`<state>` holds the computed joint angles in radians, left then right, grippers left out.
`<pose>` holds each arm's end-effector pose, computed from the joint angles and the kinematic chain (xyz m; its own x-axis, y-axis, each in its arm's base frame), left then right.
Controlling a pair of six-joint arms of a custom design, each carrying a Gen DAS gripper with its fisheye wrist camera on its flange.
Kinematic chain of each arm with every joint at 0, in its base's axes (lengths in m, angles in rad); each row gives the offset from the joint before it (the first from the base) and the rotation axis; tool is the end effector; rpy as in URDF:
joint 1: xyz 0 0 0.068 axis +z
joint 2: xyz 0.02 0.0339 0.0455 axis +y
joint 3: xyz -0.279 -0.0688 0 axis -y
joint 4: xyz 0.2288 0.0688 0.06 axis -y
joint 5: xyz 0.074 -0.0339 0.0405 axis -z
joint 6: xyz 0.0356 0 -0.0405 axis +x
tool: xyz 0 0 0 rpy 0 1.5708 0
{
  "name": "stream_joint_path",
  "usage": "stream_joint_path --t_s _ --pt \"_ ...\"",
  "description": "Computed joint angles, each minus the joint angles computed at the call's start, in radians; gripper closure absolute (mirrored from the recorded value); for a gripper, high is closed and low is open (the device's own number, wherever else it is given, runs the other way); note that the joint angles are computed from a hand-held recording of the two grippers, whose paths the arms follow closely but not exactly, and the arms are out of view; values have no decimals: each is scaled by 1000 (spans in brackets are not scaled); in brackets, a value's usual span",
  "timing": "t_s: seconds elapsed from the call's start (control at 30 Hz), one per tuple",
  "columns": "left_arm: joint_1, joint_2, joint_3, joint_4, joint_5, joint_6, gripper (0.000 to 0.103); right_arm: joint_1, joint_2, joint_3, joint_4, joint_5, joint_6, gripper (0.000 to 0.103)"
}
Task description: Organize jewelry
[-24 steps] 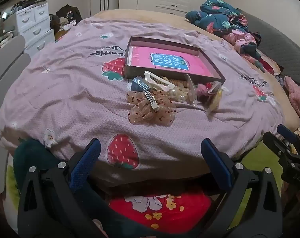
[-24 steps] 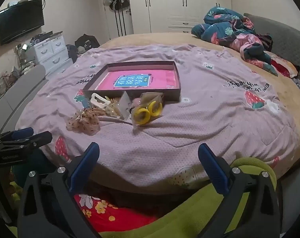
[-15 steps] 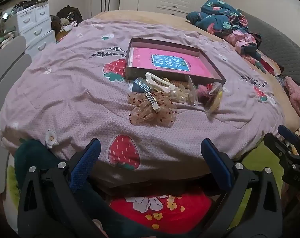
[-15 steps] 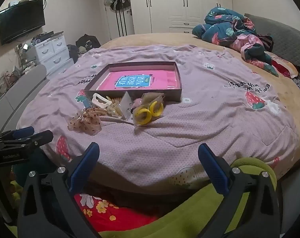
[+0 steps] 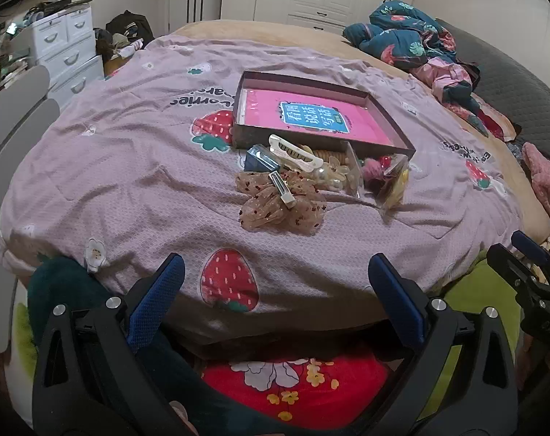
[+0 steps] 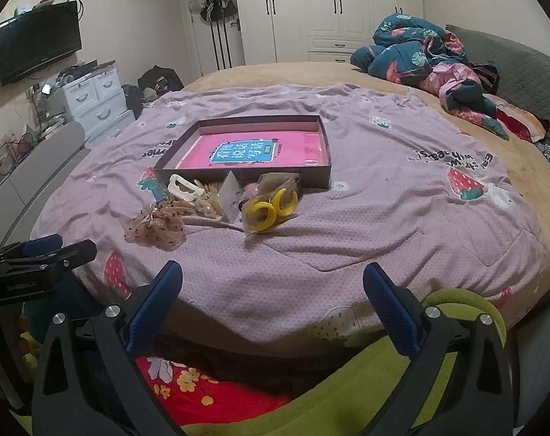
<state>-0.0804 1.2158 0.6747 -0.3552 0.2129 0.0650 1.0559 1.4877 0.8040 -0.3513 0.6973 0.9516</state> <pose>0.2167 -0.0250 0.2237 -0.7632 0.1252 -0.6339 0.2602 0.9576 -0.1241 0.1498 0.2184 0.2064 -0.6576 0.1054 -0.7459 0.0513 0.9941 0.0953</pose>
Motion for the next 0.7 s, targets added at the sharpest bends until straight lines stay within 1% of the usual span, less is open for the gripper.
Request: stream_joint_path --t_s 0.7 --pt "-5 -4 -1 0 -2 -7 8 -3 -2 -1 7 -7 -1 4"
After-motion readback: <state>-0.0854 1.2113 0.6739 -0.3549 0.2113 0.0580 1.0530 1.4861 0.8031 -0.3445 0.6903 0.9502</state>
